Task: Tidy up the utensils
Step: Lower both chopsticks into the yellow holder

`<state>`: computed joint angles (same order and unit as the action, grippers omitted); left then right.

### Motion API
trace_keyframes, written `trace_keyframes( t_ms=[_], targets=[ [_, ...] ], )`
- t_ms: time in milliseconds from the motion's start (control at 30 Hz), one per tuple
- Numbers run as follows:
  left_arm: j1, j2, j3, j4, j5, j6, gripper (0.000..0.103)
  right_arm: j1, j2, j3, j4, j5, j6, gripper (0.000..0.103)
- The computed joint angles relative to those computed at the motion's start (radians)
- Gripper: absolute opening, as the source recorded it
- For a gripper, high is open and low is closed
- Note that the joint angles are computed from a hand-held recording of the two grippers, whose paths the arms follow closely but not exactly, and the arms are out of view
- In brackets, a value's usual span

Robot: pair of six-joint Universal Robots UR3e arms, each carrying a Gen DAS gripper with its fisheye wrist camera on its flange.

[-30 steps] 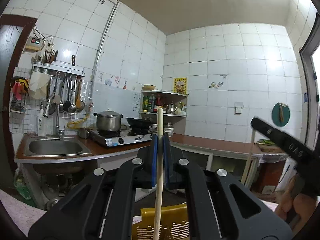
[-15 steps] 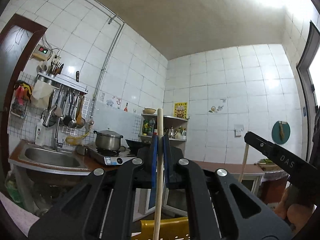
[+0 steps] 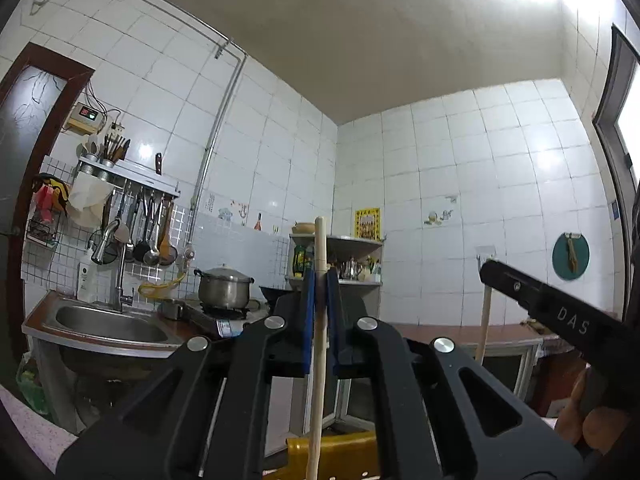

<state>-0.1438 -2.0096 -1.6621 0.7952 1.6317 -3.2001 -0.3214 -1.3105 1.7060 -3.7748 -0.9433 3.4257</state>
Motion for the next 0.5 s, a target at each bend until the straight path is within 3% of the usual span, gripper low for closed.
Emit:
trace_keyframes(
  t_ms=[500],
  targets=[
    [0.013,-0.011,-0.017,-0.105,-0.002,0.028,0.004,0.033,0.06,-0.008,0.069,-0.002,-0.072,0.006]
  ],
)
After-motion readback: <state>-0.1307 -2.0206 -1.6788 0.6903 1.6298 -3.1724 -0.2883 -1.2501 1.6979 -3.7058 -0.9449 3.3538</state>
